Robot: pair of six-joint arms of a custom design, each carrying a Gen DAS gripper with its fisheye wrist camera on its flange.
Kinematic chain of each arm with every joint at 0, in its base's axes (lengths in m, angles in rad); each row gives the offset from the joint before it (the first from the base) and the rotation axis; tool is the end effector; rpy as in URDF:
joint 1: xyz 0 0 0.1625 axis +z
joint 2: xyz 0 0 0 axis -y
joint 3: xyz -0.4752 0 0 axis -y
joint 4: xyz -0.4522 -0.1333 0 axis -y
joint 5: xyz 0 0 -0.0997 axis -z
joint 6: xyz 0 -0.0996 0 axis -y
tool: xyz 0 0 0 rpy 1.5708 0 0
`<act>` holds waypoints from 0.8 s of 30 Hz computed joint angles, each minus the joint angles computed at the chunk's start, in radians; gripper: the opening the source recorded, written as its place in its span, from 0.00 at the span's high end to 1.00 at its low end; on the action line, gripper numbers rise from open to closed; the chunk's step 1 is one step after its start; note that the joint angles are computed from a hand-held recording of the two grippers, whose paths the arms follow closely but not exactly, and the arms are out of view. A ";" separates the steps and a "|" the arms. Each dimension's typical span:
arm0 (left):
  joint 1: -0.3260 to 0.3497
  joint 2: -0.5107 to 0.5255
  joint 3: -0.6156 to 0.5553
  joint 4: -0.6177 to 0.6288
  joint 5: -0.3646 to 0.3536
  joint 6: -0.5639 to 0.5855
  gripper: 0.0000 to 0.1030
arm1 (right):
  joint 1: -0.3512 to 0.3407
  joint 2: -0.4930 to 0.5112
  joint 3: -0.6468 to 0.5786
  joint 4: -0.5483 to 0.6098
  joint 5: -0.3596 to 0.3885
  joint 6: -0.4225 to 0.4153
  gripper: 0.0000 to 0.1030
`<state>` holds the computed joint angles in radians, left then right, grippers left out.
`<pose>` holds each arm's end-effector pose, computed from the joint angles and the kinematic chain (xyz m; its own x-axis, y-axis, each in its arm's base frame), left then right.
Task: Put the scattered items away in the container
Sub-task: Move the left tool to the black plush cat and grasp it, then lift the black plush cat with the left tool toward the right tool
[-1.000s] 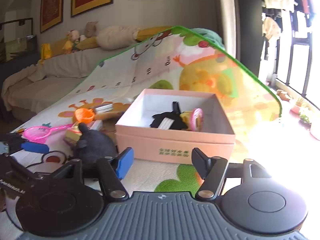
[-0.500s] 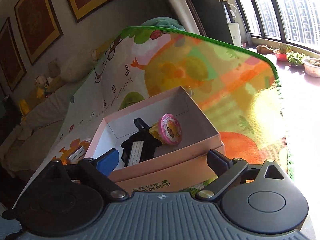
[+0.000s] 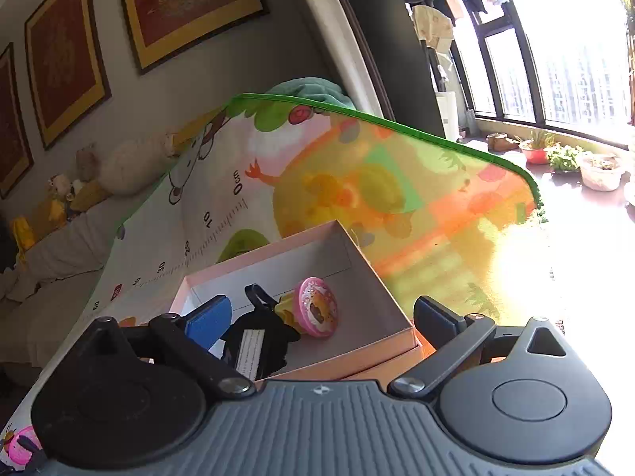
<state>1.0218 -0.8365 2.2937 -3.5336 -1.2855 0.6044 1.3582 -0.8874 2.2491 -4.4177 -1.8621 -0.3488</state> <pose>-0.1250 -0.5134 0.0306 -0.4726 0.7405 -0.4778 0.8812 0.3956 -0.2586 -0.0026 -0.5084 0.1798 -0.8293 0.4242 0.3636 -0.2824 0.2432 -0.9280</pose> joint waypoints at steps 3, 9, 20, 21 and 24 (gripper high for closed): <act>-0.006 0.003 0.014 -0.019 -0.044 0.004 0.07 | -0.019 -0.024 -0.009 0.109 0.016 0.090 0.00; -0.005 0.020 0.013 -0.036 -0.072 -0.023 0.02 | -0.008 -0.064 0.061 0.210 0.193 -0.042 0.00; -0.035 0.027 0.059 -0.083 -0.161 0.073 0.00 | 0.015 -0.049 0.228 0.048 0.179 -0.201 0.00; -0.035 0.018 0.067 -0.080 -0.148 0.076 0.00 | 0.014 -0.051 0.241 0.048 0.187 -0.199 0.00; -0.024 -0.019 0.085 -0.045 -0.123 0.062 0.00 | 0.013 -0.061 0.266 0.083 0.213 -0.196 0.00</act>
<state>0.9980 -0.8554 2.3792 -3.5782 -1.4087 0.6665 1.3716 -0.9479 2.5156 -4.3350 -1.6489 -0.5452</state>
